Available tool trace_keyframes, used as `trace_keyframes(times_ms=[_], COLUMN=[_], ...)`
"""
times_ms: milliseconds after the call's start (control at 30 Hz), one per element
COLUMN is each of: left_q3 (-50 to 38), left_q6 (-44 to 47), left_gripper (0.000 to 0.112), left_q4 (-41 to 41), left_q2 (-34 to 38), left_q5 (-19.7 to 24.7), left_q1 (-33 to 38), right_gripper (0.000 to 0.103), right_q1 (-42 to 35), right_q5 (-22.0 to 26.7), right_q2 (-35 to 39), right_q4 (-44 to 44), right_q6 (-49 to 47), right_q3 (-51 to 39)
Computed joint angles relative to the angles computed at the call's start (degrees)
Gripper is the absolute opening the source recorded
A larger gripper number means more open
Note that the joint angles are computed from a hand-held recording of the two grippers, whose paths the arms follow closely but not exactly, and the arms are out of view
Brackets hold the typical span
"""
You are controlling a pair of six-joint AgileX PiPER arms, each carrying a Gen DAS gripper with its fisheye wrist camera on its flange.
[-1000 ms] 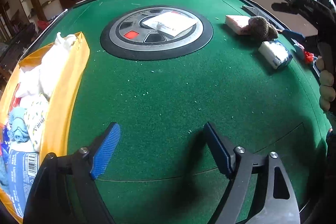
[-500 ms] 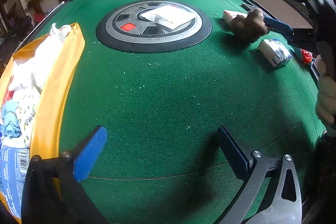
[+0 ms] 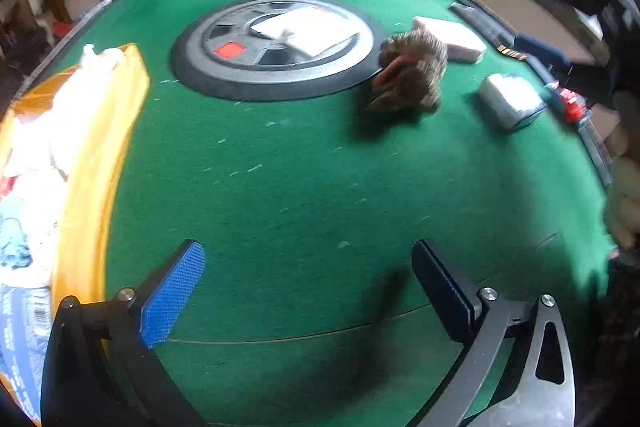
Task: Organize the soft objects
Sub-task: 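Grasp the brown knit hat with the left tool while the right grasps the blue Vinda tissue pack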
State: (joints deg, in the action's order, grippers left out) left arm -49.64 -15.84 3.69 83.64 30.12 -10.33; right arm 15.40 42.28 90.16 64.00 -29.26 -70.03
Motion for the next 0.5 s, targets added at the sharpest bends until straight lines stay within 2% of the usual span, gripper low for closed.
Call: trace_keyframes(times_ms=[67,167,300,500], left_q3=[-3.0,-8.2,-16.2,-28.1], left_q6=[2.6,-0.6,-8.9,-13.5], left_gripper=[0.103,0.103,0.103,0.103], left_q4=[-3.1,-1.3,8.0,14.1], left_q2=[0.8,3.4,9.6,20.5], left_q5=[1.5,3.0,3.7,6.5], left_q1=[0.8,-0.9,-5.6,-7.8], right_gripper=[0.077,0.077,0.077,0.077], right_q1=[-1.8,-3.5,-3.2,-3.5], right_q5=[-0.8,-0.8,-1.1,0.1], right_q2=[-1.2,-0.2,1.2,1.1], right_q4=[1.5,-0.9,-10.3,-15.0], right_q6=[0.6,4.1,13.3,16.8], right_q3=[1.7,-0.3,-4.1,-5.5])
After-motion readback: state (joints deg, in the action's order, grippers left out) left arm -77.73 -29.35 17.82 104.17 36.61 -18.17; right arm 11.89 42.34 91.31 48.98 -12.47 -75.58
